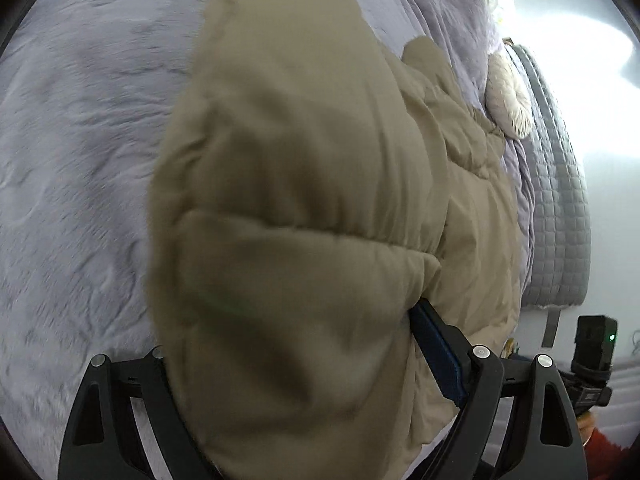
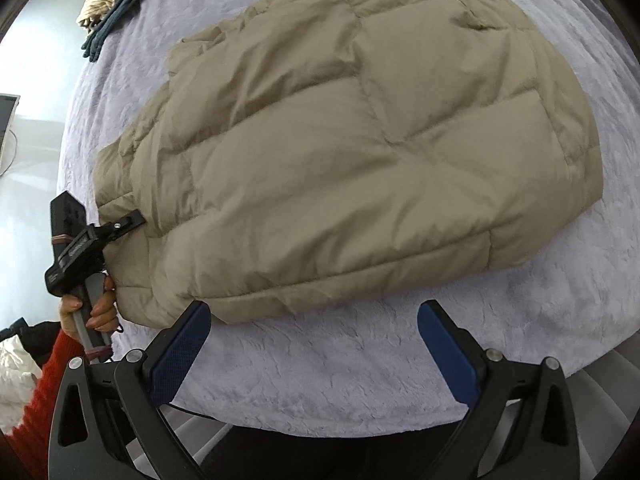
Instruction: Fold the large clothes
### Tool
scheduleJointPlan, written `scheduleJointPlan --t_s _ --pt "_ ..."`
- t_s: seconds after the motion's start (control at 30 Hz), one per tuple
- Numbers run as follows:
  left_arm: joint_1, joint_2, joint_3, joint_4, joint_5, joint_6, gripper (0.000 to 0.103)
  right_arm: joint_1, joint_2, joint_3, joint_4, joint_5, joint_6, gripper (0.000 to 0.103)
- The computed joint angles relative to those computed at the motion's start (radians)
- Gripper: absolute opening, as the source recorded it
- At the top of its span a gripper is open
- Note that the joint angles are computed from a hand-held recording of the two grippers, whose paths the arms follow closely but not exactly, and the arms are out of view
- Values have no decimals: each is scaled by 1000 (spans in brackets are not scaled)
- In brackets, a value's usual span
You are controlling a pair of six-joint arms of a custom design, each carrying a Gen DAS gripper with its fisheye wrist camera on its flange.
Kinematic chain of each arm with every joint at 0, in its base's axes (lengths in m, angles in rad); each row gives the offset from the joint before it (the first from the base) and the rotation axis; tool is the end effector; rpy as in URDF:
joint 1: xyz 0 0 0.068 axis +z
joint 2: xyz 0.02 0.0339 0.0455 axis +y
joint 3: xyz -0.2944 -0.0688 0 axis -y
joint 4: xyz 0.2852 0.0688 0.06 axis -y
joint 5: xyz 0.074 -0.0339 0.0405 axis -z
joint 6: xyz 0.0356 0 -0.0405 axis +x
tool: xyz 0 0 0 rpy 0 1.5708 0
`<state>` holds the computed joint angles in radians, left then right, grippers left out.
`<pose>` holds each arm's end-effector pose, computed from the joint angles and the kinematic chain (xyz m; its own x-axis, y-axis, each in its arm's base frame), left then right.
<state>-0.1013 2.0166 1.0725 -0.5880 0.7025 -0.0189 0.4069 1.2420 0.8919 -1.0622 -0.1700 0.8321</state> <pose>0.3625 -0.0600 0.0822 -0.9959 0.0867 -0.0265 0.0832 0.7586 -0.6463 0.2094 0.0968 0.2429 -0.9171 0.3982 0.0172 0.3913 0.8913 0.2292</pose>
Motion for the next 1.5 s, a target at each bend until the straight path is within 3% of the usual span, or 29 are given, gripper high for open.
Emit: scheduleJointPlan --t_s 0.07,0.1,0.13,0.2,0.23,0.27,0.33,0.37,0.6,0.8,0.93,1.1,1.27,1.5 --pt "-17 1 10 -5 -24 7 88 2 7 12 13 8 -8 103" --pt "-21 -3 9 -2 -29 13 74 4 18 23 18 16 -12 103" --pt "-23 -3 13 -10 -4 31 52 2 27 33 22 27 -22 103" --pt "-18 -13 9 -25 41 30 34 0 46 57 35 60 -47 102" --pt "-25 -24 6 -21 34 24 30 -1 54 68 44 77 -60 95" --pt "-35 -40 3 -17 22 22 28 -2 65 82 58 102 -83 85" --pt "-50 -76 -1 -25 2 6 23 -7 111 115 60 139 -129 22" --pt "-56 -90 0 -29 -1 -7 23 -15 128 123 70 147 -153 18" --pt "-115 -269 27 -130 -75 -98 20 -120 215 76 301 119 -330 16" --pt "-274 -386 159 -248 -159 -248 20 -248 338 27 469 -59 -355 16" --pt "-430 -360 326 -294 -200 -370 20 -308 402 26 527 -165 -382 16" --pt "-607 -182 619 -392 -324 -491 20 -408 474 18 580 -328 -402 10" --pt "-712 -23 862 -502 -438 -542 21 -484 514 19 566 -456 -416 5" --pt "-773 108 1039 -600 -487 -565 21 -675 391 73 315 -491 -619 9"
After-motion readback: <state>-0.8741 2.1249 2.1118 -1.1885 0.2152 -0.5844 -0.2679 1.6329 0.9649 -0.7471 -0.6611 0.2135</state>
